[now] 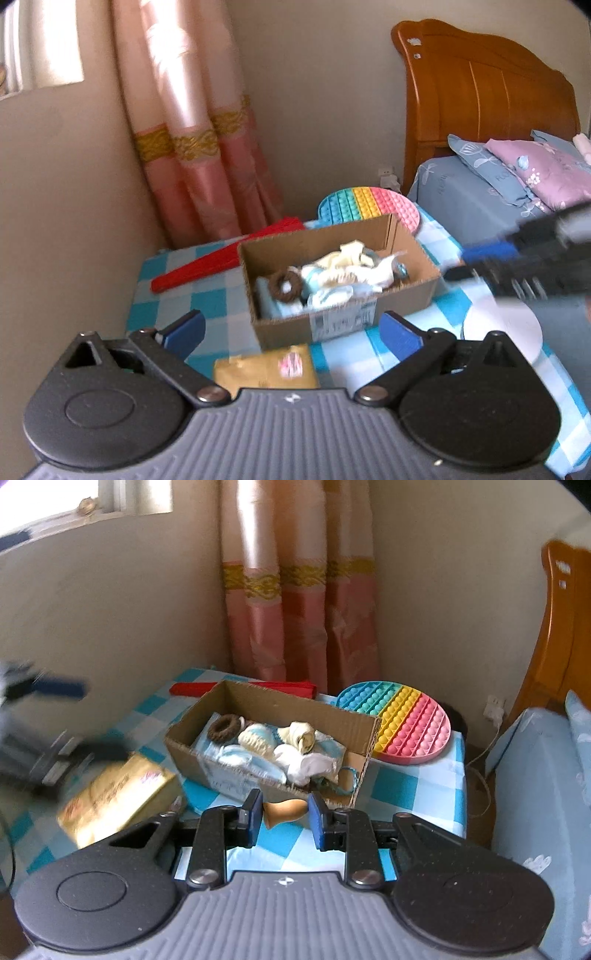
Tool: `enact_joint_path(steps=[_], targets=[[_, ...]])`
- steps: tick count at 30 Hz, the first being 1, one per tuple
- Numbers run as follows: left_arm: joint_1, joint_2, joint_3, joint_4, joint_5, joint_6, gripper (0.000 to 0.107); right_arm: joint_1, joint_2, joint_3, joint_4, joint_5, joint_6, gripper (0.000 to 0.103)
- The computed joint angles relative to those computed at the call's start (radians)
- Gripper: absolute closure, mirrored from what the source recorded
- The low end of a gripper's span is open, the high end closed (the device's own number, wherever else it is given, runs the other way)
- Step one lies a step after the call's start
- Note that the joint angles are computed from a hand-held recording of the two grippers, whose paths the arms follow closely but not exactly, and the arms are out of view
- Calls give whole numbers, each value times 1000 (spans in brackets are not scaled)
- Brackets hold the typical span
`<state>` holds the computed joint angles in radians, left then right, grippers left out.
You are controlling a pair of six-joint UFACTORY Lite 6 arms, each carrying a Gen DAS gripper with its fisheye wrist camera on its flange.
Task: Organize soft objects
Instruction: 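Carry the wooden peg into the box and open the right tool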
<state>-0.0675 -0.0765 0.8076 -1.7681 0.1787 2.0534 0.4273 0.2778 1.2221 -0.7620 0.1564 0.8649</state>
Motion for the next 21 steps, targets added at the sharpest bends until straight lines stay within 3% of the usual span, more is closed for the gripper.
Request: enact_joint_path(steps=[3,6,14,21], targets=[[46,-60,-86,-45,55,34,7,-20,96,135,220,42,-216,72],[76,-84,-128,11,87,-41,7,-43,205,297,421,94,-399,72],[109,-138,-230,-186,99,152,7,-67,540,811,567,327,-538,72],[147,-129,-264,-157,138,131,7,-90,801,1226,624,528,-584,71]])
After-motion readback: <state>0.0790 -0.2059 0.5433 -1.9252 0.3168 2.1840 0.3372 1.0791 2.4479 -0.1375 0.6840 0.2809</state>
